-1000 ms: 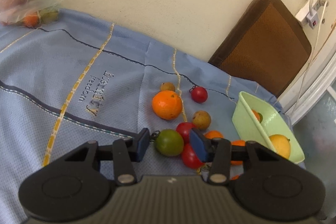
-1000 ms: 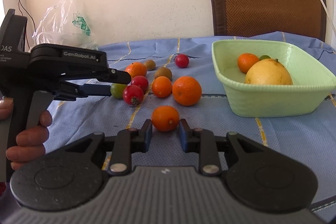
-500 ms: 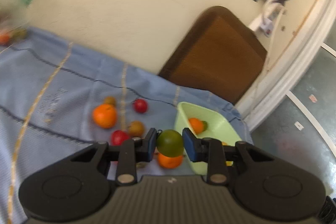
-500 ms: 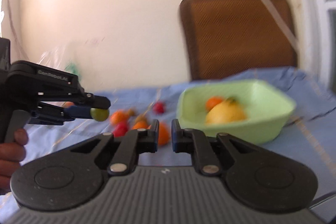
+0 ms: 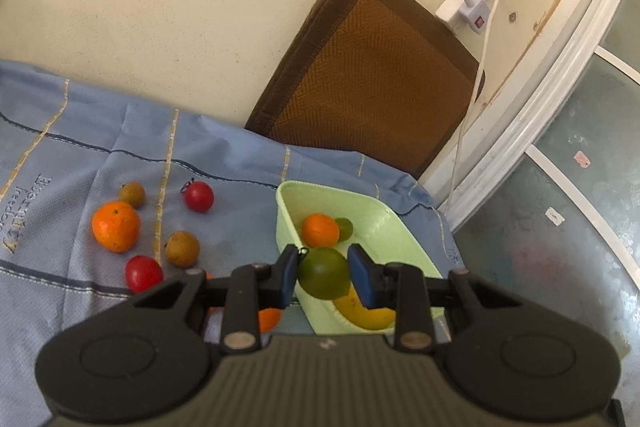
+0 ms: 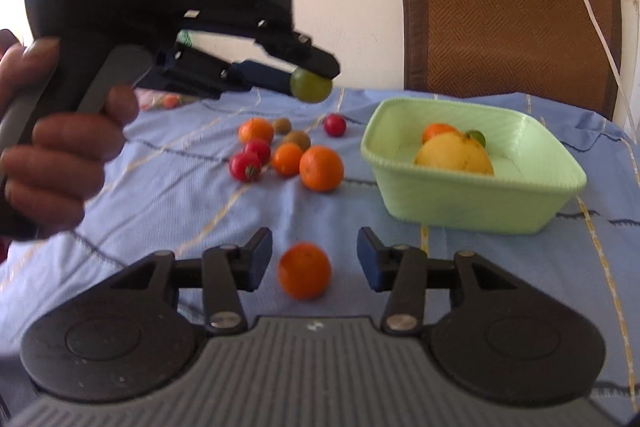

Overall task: Organize fruits
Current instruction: 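Open the left gripper over the basket and withdraw, then grasp a red tomato with the left gripper while the right gripper grasps a mandarin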

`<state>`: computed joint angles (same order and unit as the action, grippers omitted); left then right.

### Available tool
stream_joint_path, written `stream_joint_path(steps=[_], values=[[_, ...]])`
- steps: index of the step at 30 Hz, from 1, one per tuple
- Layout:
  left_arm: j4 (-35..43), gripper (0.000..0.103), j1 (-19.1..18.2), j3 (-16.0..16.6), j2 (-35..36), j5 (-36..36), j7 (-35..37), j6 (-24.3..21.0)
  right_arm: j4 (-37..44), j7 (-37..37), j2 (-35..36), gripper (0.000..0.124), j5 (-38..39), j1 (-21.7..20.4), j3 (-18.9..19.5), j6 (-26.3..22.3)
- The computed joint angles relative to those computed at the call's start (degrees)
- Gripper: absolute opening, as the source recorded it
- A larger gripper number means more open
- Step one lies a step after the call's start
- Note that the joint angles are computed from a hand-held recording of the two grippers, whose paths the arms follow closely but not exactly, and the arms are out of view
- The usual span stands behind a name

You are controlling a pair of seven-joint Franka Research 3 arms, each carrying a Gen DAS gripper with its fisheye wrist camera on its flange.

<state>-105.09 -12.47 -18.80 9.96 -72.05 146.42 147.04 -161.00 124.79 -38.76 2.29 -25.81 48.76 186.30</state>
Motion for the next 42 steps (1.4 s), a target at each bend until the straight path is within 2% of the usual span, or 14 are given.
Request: stream_joint_path(steps=[1, 4, 6, 10, 13, 16, 20, 24, 27, 30, 34, 38, 40, 42], values=[[0.4, 0.028, -0.2, -0.1, 0.3, 0.5, -0.1, -0.2, -0.8, -0.2, 0.2, 0.028, 0.0, 1.3, -0.8, 0.3], [1.9, 0.028, -1.2, -0.9, 1.8, 2.7, -1.0, 0.3, -2.1, 2.4, -5.4, 0.029, 1.0, -2.5, 3.9, 0.6], [3.2, 0.028, -2.0, -1.6, 3.2, 4.7, -1.9, 1.6, -3.0, 5.5, -10.5, 0.029, 2.5, -7.0, 7.1, 3.1], [6.4, 0.028, -3.4, -3.0, 6.8, 10.7, -6.0, 5.1, -2.8, 12.1, -18.8, 0.029, 5.9, -17.2, 12.4, 2.8], [8.4, 0.029, -4.3, -3.5, 9.4, 17.2, -12.1, 7.0, -1.2, 14.0, -18.8, 0.030, 3.9, -22.7, 14.0, 0.9], [8.4, 0.032, -4.1, -4.8, 10.2, 20.9, -14.3, 8.5, -0.8, 16.2, -17.2, 0.031, 2.7, -24.8, 15.2, 2.7], [6.9, 0.037, -1.6, -7.4, 9.6, 22.3, -14.1, 10.1, -1.6, 16.5, -18.1, 0.034, 1.6, -24.9, 15.2, 4.0], [4.2, 0.037, 3.5, -9.8, 5.9, 13.5, -6.9, 9.4, -2.4, 18.8, -20.6, 0.036, 3.0, -24.8, 16.1, 3.9], [1.4, 0.037, 5.7, -8.0, 2.0, 5.8, -0.3, 9.2, -3.4, 22.4, -23.9, 0.037, 4.4, -23.6, 16.6, 3.5], [-2.7, 0.037, 6.2, -4.9, -1.9, 1.5, 5.7, 12.0, -4.8, 24.3, -23.3, 0.037, 4.6, -20.1, 15.2, 6.5], [-6.7, 0.037, 5.8, -0.3, -3.9, 1.9, 7.2, 9.8, -2.8, 16.9, -9.5, 0.036, 0.0, -13.8, 9.8, 12.5], [-7.2, 0.037, 4.5, 2.4, -2.9, 4.5, 4.1, 4.7, 4.3, 9.8, -3.0, 0.036, -2.4, -15.9, 12.2, 5.9], [-6.6, 0.049, 3.8, 2.4, -1.6, 5.8, 3.2, 4.4, 7.0, 7.5, -0.5, 0.036, -2.2, -17.6, 13.5, 4.0], [-6.1, 0.049, 3.1, 2.0, -0.5, 7.4, 2.9, 5.4, 9.2, 6.4, -0.2, 0.036, -1.9, -19.8, 15.4, 1.4]])
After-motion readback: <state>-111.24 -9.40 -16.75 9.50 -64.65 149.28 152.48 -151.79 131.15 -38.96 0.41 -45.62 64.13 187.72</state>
